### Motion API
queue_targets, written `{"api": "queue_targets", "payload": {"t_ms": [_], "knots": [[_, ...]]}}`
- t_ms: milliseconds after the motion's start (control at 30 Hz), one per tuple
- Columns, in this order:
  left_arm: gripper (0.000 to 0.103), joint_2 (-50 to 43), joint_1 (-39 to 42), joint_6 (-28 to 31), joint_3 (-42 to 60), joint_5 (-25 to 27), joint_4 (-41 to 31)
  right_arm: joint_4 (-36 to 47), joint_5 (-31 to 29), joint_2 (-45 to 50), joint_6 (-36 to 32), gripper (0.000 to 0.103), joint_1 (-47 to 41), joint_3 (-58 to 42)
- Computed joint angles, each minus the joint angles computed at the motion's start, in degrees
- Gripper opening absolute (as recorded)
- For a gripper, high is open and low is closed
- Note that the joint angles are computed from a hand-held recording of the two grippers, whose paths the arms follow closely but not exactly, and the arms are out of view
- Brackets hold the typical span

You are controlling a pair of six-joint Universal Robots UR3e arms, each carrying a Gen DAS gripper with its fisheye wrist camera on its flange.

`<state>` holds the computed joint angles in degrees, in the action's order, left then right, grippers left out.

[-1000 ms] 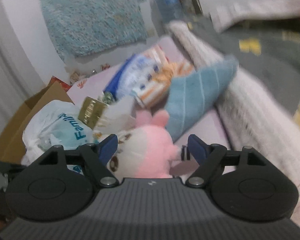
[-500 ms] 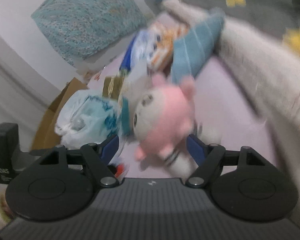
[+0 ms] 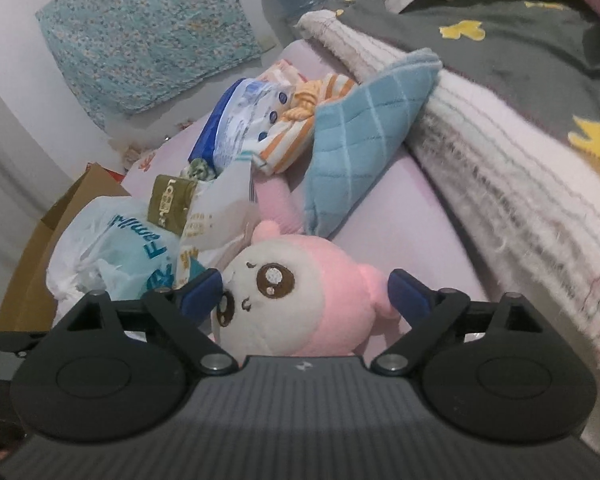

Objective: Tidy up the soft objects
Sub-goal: 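Grasp the pink plush doll by its head with the right gripper while the left holds the cup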

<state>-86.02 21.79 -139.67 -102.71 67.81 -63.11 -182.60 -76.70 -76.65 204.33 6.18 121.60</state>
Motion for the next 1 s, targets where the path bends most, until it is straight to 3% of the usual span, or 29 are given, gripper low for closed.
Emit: {"api": "queue_targets", "payload": {"t_ms": [200,567,733,867,1000], "knots": [[0.071,-1.47,-0.72,-1.81,1.07,0.87,0.77,2.47,4.89,-1.37,1.02,0.091,-1.48,-0.1],[0.066,-1.72,-1.23,-2.23,0.86,1.43,0.86,6.08,2.41,-0.13,0.53,0.094,-0.71,-4.17],[0.066,-1.6,-0.9,-1.76,0.67,1.14,0.82,9.01,1.62,-1.21,-2.92,0.102,-1.17,-6.93],[0.066,-1.44,-0.8,-1.73,0.44,1.06,0.97,15.98,1.58,2.83,-8.61,0.102,1.11,-13.81],[0.066,-1.17,-0.61,-1.77,0.19,0.78,1.0,19.29,1.83,7.07,-9.9,0.101,2.69,-17.56]]}}
